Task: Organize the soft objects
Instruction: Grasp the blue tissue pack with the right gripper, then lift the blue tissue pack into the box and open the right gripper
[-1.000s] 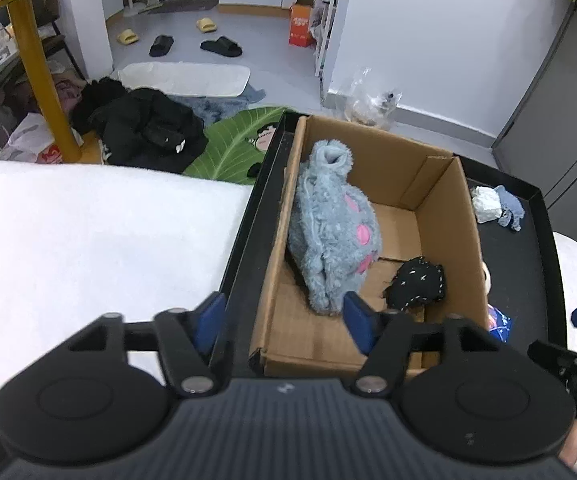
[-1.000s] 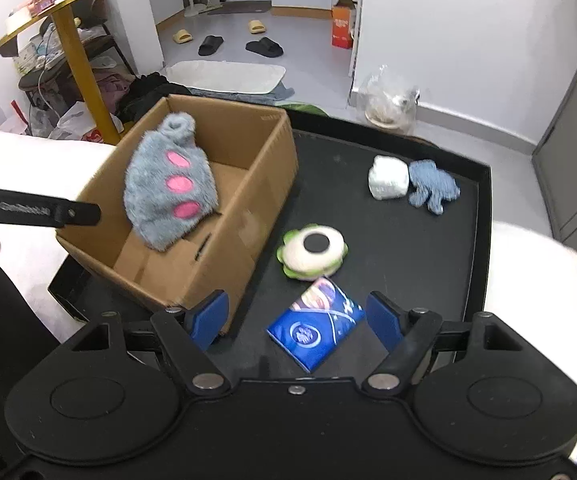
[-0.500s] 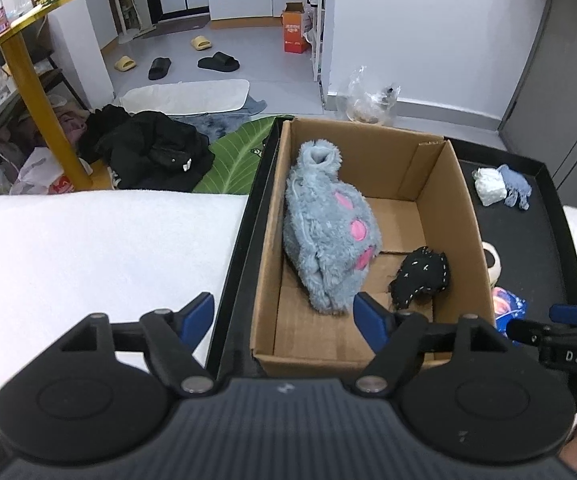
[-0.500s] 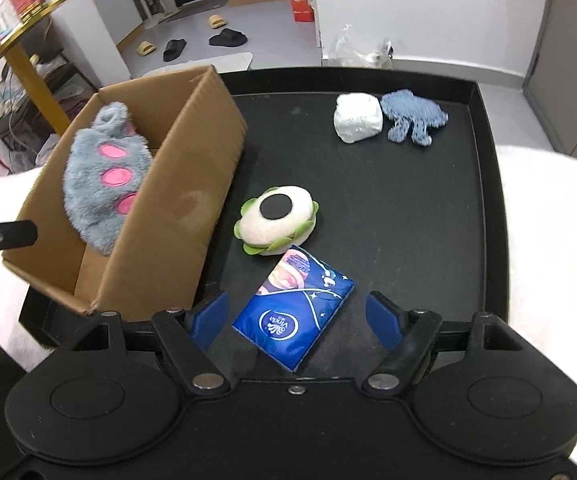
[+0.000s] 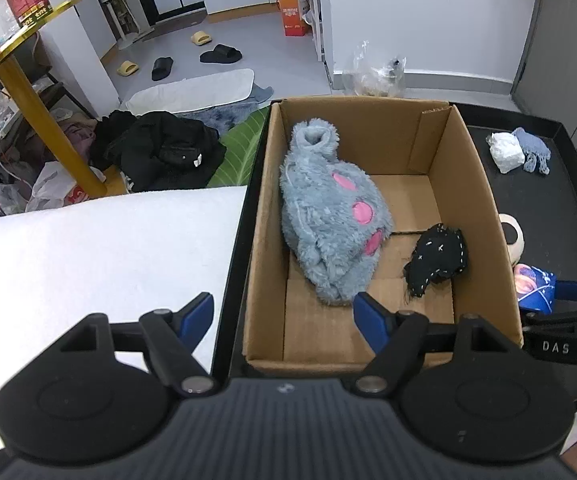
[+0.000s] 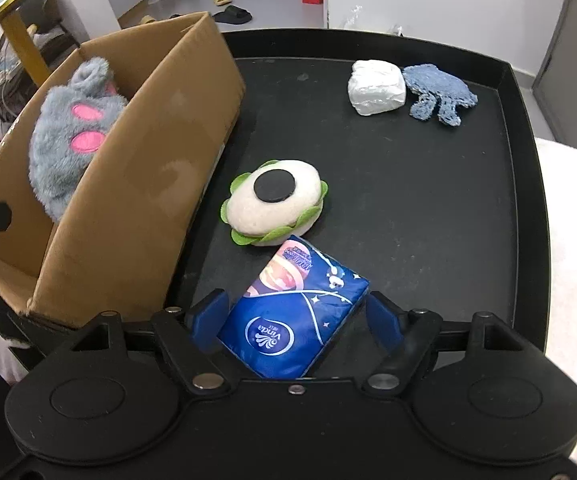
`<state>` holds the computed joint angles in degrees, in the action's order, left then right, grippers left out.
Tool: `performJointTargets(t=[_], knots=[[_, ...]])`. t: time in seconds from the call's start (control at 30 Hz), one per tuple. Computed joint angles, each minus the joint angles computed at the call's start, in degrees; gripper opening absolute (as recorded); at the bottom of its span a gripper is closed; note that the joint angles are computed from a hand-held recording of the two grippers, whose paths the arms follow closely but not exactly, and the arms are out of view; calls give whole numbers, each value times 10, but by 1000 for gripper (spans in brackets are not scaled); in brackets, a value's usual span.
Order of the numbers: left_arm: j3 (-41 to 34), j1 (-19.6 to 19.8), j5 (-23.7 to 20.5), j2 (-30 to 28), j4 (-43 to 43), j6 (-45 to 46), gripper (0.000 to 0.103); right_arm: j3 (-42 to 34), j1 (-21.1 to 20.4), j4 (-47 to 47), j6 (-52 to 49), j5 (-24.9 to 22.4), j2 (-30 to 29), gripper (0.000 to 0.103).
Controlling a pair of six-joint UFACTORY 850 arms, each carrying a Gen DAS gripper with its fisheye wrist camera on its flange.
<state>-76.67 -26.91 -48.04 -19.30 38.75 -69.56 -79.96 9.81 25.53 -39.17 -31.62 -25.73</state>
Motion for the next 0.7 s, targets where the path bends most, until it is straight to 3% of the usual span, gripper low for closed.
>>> performJointTargets(t=[0.27,0.47,0.5,0.7], knots=[[-7,0,-9,-4,-8,5,76,-6,-12,-46,62,-3,0,74],[-9,-2,-12,-4,-3,-2,76,13,-4,-147,139,25,9,63],[-9,-2,-12,-4,-2,-2,76,17,-4,-148,141,31,12,56],[-7,-2,-11,-3,0,-6,76,16,-12,-94,106,27,17,52]])
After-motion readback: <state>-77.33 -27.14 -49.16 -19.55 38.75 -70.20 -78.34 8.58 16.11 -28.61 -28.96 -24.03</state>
